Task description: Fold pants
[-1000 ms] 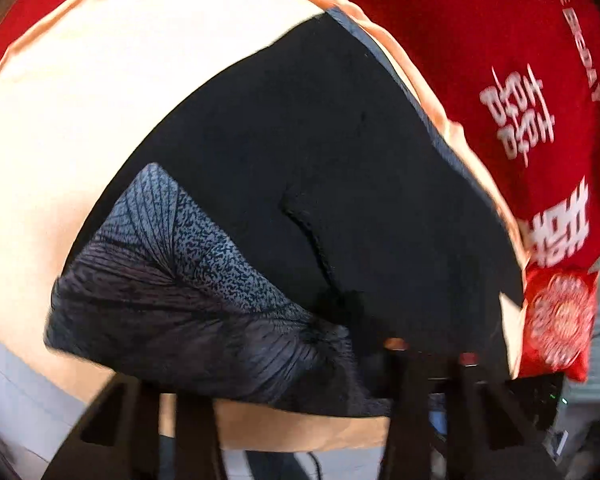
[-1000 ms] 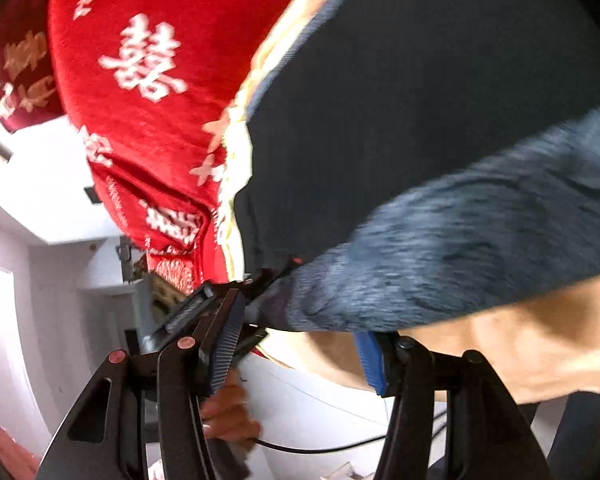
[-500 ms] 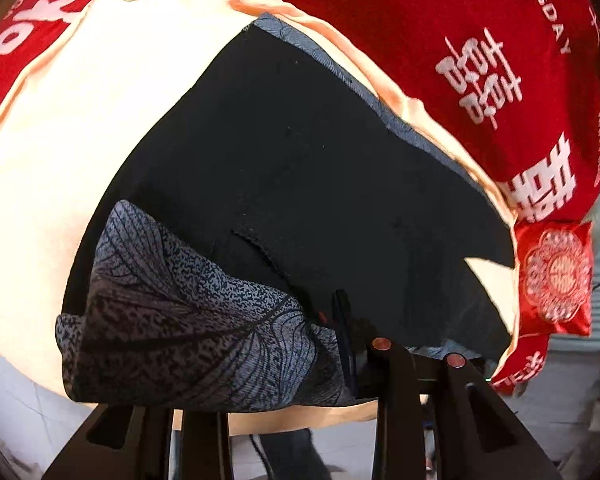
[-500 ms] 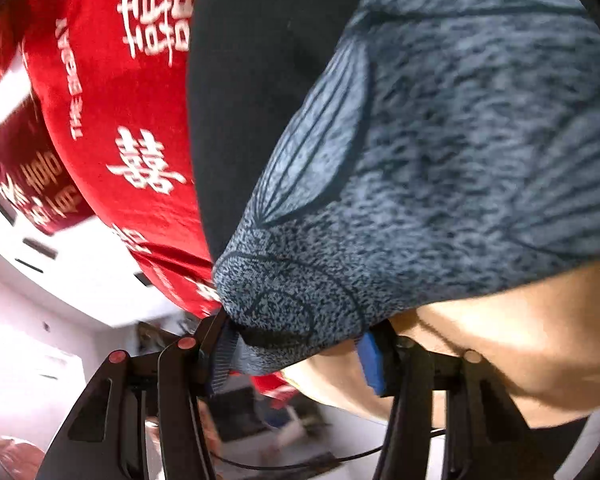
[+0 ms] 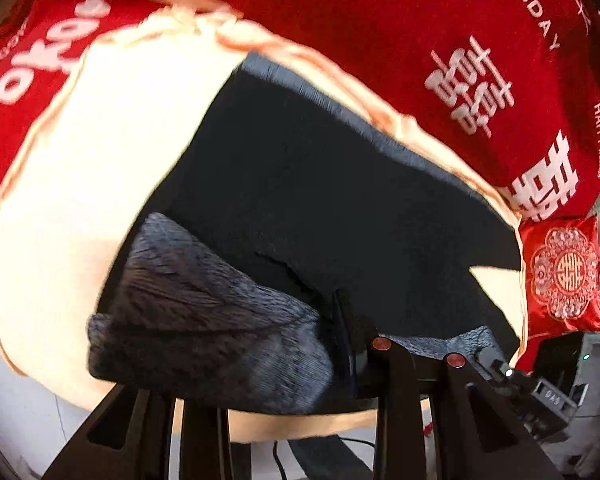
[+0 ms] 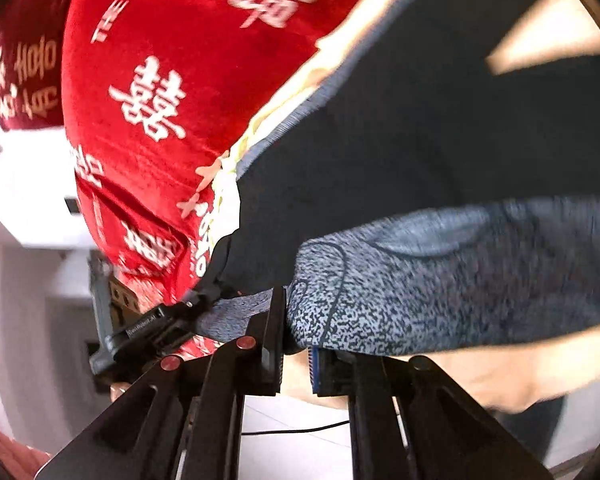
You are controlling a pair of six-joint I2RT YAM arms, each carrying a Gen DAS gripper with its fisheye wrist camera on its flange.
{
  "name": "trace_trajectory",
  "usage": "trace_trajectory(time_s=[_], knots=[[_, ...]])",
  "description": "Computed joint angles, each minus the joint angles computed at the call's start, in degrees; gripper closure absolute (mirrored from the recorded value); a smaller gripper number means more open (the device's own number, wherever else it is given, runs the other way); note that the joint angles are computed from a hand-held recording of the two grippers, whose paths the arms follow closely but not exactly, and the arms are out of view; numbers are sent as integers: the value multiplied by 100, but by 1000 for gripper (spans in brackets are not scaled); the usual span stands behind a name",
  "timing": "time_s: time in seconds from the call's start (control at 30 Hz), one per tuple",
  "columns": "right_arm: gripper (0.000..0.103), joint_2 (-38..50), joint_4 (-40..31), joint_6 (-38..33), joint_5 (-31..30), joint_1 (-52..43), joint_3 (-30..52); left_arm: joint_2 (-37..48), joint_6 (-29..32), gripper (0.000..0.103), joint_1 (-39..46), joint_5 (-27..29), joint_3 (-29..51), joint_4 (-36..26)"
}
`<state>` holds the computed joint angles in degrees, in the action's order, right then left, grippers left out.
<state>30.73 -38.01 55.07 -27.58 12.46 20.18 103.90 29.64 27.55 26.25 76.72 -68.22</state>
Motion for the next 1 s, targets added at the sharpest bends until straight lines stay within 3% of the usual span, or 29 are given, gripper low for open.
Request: trace_trajectory(time_s=[0.13, 0.37, 0.6, 0.73, 0.77, 0.8, 0.83, 0.87, 0.9, 1.0], knots=[[93, 2065, -295, -2190, -707, -1224, 1237, 258, -603, 70, -418, 59, 442, 230], [92, 5843, -614, -4084, -1125, -1956, 3791, 1332, -1910, 70, -1379, -202, 1567, 1073], [90, 9050, -1175, -4895, -1303, -2277, 6214, 2549, -2817, 69, -2036, -917, 2240, 2126], [87, 9958, -1344, -4803, -1539, -2418, 6995, 3049, -3122, 69, -2197, -1196, 2872, 1878], [78, 10062, -1440, -4803, -1602, -2438, 7126, 3103, -3134, 66, -2195, -1170, 3053, 1689], [57, 10111, -1554, -4879, -1767, -2476, 7219, 3077, -3108, 61, -2166, -1134, 3141, 1555], [43, 10085, -1615, -4978, -1920, -2492, 7250, 2972, -3077, 55, -2137, -1141, 3128, 1509], [20, 10014, -1714, -5129, -2040, -2493, 7292, 2783, -3053, 44, -2116, -1232, 3000, 1554], [16, 9897, -1820, -5253, -2083, -2489, 7348, 2589, -3027, 31, -2101, -1401, 2843, 1652], [18, 9374, -1955, -5454, -1770, -2425, 7366, 2066, -2911, 29, -2049, -1691, 2464, 1795]])
